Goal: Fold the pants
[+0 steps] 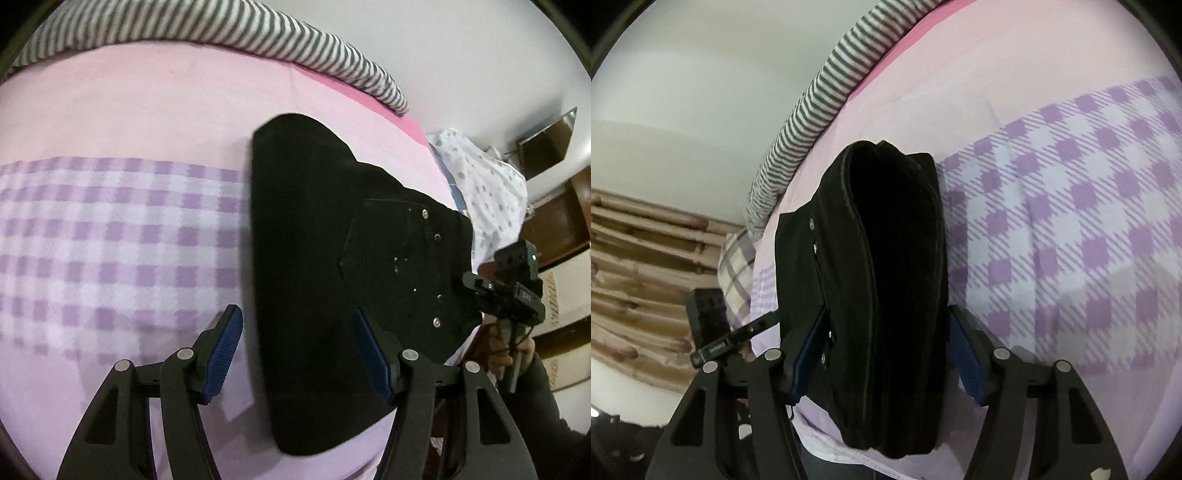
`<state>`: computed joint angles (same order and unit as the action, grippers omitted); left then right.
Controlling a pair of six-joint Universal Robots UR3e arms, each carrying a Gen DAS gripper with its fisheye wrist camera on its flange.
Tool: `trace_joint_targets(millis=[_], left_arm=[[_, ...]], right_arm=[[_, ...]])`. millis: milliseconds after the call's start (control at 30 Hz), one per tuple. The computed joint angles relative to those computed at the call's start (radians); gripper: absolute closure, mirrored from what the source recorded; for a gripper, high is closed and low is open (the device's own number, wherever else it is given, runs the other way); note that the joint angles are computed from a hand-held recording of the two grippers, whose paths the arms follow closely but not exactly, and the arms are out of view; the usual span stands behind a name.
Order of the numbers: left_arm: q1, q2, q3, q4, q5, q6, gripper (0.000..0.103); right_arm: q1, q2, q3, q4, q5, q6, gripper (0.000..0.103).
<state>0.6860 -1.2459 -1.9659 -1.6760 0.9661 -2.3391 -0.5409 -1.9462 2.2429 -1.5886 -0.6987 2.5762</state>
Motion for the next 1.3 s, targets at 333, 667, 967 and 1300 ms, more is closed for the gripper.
trace_joint_targets(millis=[333,667,967,1300], left_arm=[[-0.118,-0.078,-0.037,0.18,-0.059,-0.068,0.032],[-0.114,-0.03,-0.091,0.288,-0.034,-0.145,0.072],[0.019,0.072,-0.01,0.054,-0.074,0.0,0.081],[0.307,-0.041,0.309,-0.145,-0.074,0.204,0.082]], right_arm=[[0.108,0.169,-0.051,-0.104,0.062,0.029,0.047],[0.204,0.007,0.075,-0.444,0.012,0.45,0.074],[0.388,0.01,-0.093,-0.516,-0.056,0.711,0.074],[0.753,0.543,-0.513,-0.951,-0.105,1.077,0.074]])
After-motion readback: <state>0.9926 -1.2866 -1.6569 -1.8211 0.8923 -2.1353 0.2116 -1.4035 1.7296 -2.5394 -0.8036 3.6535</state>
